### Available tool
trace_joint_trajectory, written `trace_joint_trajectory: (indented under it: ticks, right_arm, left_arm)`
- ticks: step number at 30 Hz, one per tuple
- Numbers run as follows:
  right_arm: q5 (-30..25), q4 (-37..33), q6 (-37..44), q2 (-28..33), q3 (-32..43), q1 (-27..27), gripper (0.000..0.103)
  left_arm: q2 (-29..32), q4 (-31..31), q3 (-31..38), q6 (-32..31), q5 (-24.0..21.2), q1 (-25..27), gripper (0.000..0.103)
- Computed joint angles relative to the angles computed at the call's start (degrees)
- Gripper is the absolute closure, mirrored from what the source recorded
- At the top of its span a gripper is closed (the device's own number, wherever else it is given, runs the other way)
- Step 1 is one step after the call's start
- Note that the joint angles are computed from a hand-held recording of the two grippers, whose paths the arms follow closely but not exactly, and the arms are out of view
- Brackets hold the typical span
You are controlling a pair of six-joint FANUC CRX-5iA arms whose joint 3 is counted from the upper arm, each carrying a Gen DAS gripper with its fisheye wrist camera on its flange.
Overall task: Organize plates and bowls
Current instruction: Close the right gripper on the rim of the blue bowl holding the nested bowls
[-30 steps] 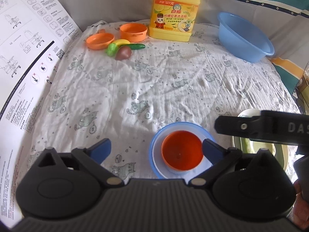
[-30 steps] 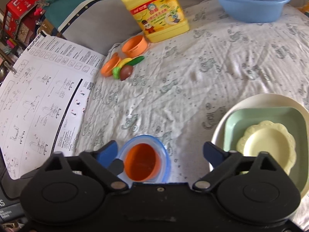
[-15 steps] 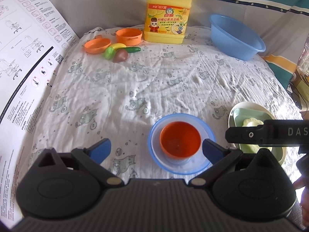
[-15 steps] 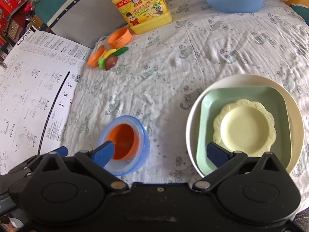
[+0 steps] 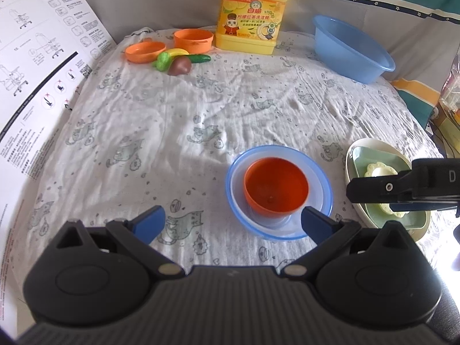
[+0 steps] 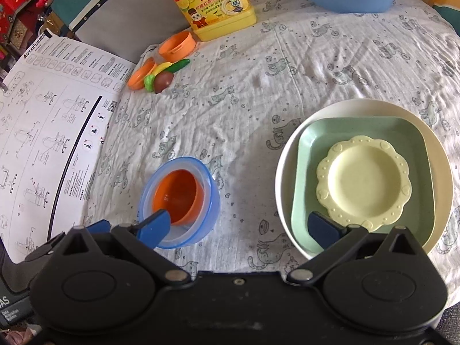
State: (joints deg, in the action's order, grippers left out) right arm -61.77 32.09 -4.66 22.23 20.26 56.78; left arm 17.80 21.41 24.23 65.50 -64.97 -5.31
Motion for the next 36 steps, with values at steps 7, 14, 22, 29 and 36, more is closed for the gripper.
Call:
trace_joint_trajectory:
  ticks: [7, 14, 22, 29, 36]
  right_arm:
    - [-1.36, -1.18, 3.22, 2.74, 4.22, -1.03, 0.000]
    - [-2.37, -4.16, 6.57, 5.71, 9.03, -2.27, 0.004]
    - [-0.17, -6.12, 6.32, 5.80, 9.03, -3.13, 0.016]
    - [-2.18, -7.60, 7.91, 8.38, 12.71, -3.40, 0.034]
    - [-0.40, -9.98, 7.73, 8.87, 13.29, -4.15, 0.043]
  left_arm:
    - [1.65, 1.95, 0.67, -0.51, -0.45, 0.08, 0.000]
    - [2.51, 3.51, 0.56, -0.59, -0.50, 0.62, 0.002]
    - [4.48, 6.00, 2.05, 0.81, -1.83, 2.06, 0.012]
    - [6.72, 7.35, 4.27, 1.30, -4.28, 1.92, 0.025]
    - [8.29, 9.02, 5.24, 0.73, -5.74, 1.58, 0.055]
